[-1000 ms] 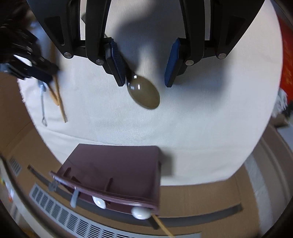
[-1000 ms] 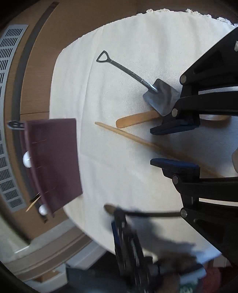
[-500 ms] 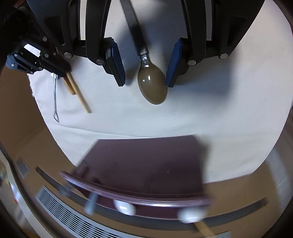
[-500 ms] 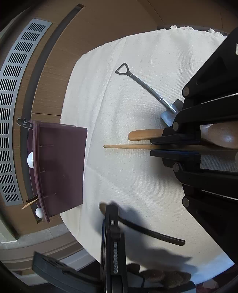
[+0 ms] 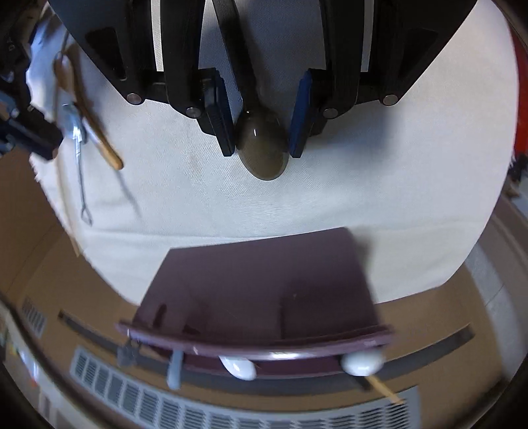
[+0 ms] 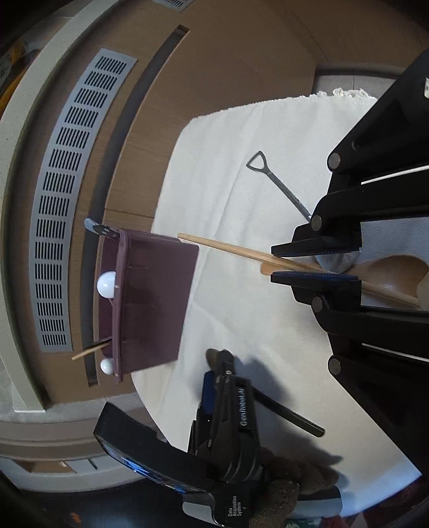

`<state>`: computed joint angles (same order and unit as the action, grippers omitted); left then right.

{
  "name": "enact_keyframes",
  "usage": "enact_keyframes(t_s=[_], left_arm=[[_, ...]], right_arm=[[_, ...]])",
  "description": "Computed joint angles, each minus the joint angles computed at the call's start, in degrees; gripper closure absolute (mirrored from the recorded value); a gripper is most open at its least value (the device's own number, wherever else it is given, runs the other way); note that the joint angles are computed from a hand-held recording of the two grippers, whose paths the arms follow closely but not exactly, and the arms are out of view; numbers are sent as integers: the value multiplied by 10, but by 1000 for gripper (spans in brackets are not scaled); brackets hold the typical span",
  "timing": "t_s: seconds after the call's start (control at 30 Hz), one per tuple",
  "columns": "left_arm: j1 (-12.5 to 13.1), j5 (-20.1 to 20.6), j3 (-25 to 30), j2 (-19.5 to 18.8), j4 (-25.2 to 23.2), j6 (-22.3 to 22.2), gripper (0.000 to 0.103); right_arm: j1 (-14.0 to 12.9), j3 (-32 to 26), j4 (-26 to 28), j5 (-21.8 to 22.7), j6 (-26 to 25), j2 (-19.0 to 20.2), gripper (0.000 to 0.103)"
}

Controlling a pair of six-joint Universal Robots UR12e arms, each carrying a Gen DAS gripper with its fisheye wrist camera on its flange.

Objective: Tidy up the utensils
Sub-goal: 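Grasp a wooden chopstick with the right tool while the left tool holds the spoon, then lift the chopstick with the right tool while the left tool lifts the spoon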

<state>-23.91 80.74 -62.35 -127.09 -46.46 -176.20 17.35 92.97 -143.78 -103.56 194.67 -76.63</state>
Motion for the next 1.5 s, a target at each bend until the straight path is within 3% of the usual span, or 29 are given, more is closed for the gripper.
enact_keyframes(t_s=[0.13, 0.2, 0.43, 0.7, 0.77, 0.93, 1.5], left_arm=[[18, -44, -68, 39, 101, -35, 69], [22, -45, -91, 54, 146, -43, 69], [33, -46, -120, 74, 225, -45, 69], [41, -68, -131, 79, 234, -52, 69], [44, -78, -133, 81, 232, -57, 69], [48, -88, -133, 84, 224, -65, 69], [39, -79, -140, 107, 257, -41, 69]], right_arm=[[-21, 13, -9, 87, 3, -12, 94], [-28, 11, -1, 117, 14, -10, 94], [-32, -13, 46, 189, 66, 9, 94], [-26, -64, 82, 179, 114, 54, 92], [-20, -73, 82, 155, 115, 61, 92], [6, -105, 117, 71, 57, 78, 97], [-4, -33, -60, 57, 68, 6, 98]])
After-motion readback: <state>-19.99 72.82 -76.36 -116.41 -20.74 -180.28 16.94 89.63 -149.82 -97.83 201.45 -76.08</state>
